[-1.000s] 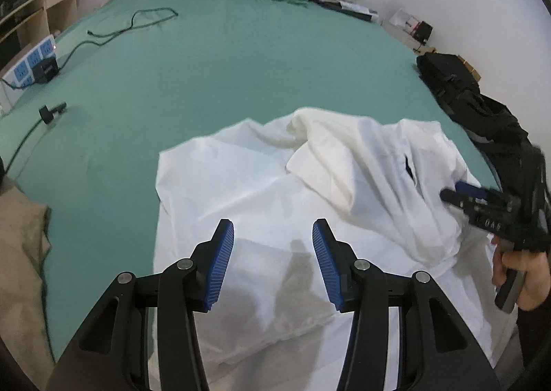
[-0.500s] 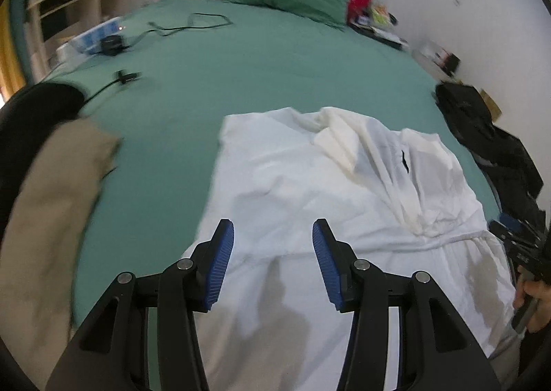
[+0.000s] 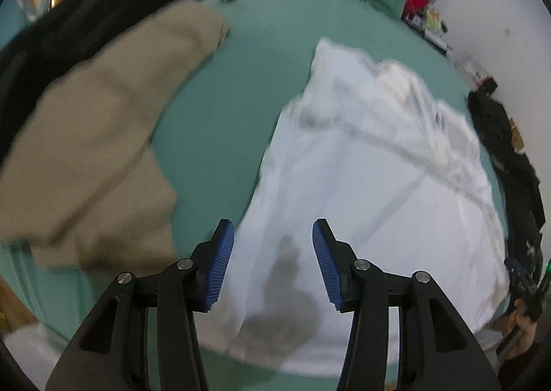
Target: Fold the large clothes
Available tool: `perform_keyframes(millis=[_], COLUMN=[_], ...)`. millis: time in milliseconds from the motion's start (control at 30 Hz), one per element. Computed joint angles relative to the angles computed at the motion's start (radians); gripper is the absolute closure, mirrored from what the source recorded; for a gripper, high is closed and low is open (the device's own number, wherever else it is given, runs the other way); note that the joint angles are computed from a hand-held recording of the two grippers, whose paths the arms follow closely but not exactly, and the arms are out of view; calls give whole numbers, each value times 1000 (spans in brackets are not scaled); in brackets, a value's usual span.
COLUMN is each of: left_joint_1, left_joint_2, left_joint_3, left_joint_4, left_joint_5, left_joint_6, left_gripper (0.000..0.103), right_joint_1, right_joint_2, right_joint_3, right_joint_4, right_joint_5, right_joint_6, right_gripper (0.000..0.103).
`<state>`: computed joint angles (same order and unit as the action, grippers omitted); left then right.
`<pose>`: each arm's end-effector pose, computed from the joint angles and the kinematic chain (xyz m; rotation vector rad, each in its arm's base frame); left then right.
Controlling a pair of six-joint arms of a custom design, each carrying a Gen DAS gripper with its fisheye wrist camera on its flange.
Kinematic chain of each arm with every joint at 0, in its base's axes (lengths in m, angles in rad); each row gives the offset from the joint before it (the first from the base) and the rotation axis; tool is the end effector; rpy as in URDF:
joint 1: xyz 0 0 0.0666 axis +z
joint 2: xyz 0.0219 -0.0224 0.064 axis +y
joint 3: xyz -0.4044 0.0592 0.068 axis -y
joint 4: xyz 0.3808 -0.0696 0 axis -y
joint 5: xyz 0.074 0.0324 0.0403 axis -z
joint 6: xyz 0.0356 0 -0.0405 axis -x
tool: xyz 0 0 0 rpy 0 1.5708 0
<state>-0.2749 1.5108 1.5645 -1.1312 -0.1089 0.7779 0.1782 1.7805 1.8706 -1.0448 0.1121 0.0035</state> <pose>0.4797 -0.1317 0.4623 -0.6957 2.5613 -0.2106 0.6059 0.1047 0.4569 -0.1837 2.5114 -0.0708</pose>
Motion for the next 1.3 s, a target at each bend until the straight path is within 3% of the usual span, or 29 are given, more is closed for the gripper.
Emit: perform_keyframes(millis=[167,300,433,633,767,833,900,967,1000,1033,1067,1100,1300], left_joint_1=[-29,-48,-58,-61,-53,-56,-63,-68,-71,-73,-74,-75,-94], left_joint_2=[-18,2,-9,-9,-30,-32,-29,-25,-26,-25,-26,-31,-80], left_joint_3=[-47,-27,-45,-40,-64,-68,-63,-56,-56,-55,-56,-61,-84], left_joint_4=[-6,-47,-41,-57,-24,-24,-33,-37,-34,-36,-32,-23,17], left_joint_5=[-48,-94,-120,-117,-86,-84,-85,-76,-67,-60,-56,-48,-48], left_joint_6=[-16,-52,-71,-79,-63,-61,-70,-73,-73,-69,-65,-59,-38], left_gripper=[52,52,51,50,51,51,52,65,79,89,92,97,99], right_joint_1=[-33,-63,-92,-102,-115,-132,-123,-106,-92,-78,-64,-57,-65], right_joint_2=[-37,-58,-55,-67,-74,-40,-51,-51,-53,-50,-49,-52,-106], right_joint_3=[-65,-97,-109,-139,-139,-112,-136,-134,-137,-133,-133,-136,-178], right_joint_4=[-16,-21,-34,3,59,7,37,26,22,7,-4,-5,34], right_joint_5=[-15,-60,-115,-150,-96,-157,-166,-223,-228,-220,-215,-221,-303], right_joint_6=[-67,-123,-184,-216,-235,-279,-286,-240,-216,-186,-156,-151,-200], right_gripper=[40,40,40,39,39,39,38,47,69,81,95,97,98])
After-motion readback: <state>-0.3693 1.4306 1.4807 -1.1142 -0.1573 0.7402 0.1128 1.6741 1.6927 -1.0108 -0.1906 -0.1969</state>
